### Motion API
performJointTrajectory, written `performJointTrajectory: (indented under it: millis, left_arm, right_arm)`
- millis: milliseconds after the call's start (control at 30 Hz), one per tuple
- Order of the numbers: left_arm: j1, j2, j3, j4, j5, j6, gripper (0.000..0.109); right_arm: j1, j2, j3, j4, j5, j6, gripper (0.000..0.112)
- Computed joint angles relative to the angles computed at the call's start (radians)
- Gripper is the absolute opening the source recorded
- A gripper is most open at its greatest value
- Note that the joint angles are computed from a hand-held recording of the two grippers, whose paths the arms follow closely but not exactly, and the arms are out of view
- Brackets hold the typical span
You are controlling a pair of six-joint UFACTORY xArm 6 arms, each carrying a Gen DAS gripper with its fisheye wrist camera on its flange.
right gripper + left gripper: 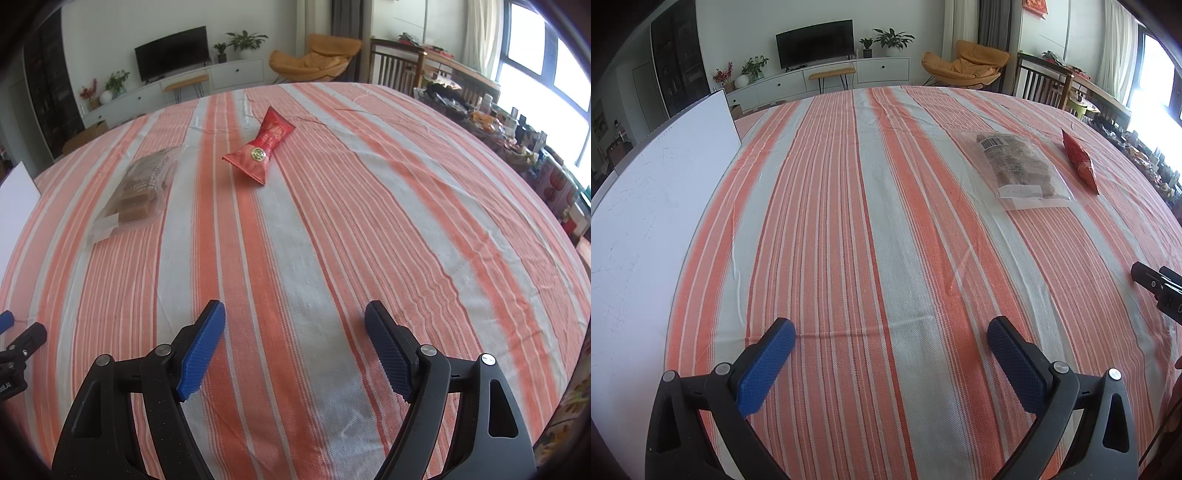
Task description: Organize snacks
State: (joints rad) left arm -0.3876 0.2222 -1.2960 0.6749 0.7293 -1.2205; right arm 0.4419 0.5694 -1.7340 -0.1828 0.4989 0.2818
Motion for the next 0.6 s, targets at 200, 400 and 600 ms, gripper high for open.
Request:
performJointTrajectory:
  millis: [200, 400, 600]
  left_arm:
    - [0.0, 0.0, 0.0, 0.0, 0.0, 0.0, 0.103]
    - [0.001, 0.001, 0.0, -0.002, -0.005, 0.001, 0.103]
    - [0.037, 0.03, -0.054, -0.291, -0.164, 0.201, 0.102]
  right_arm:
    - [0.0, -0.001, 0.001, -0.002, 0.001, 0.002, 0.081]
    - [0.0, -0.002, 0.002, -0.002, 0.001, 0.002, 0.081]
    - [0.002, -0.001, 0.002, 0.0, 0.002, -0.001, 0.083]
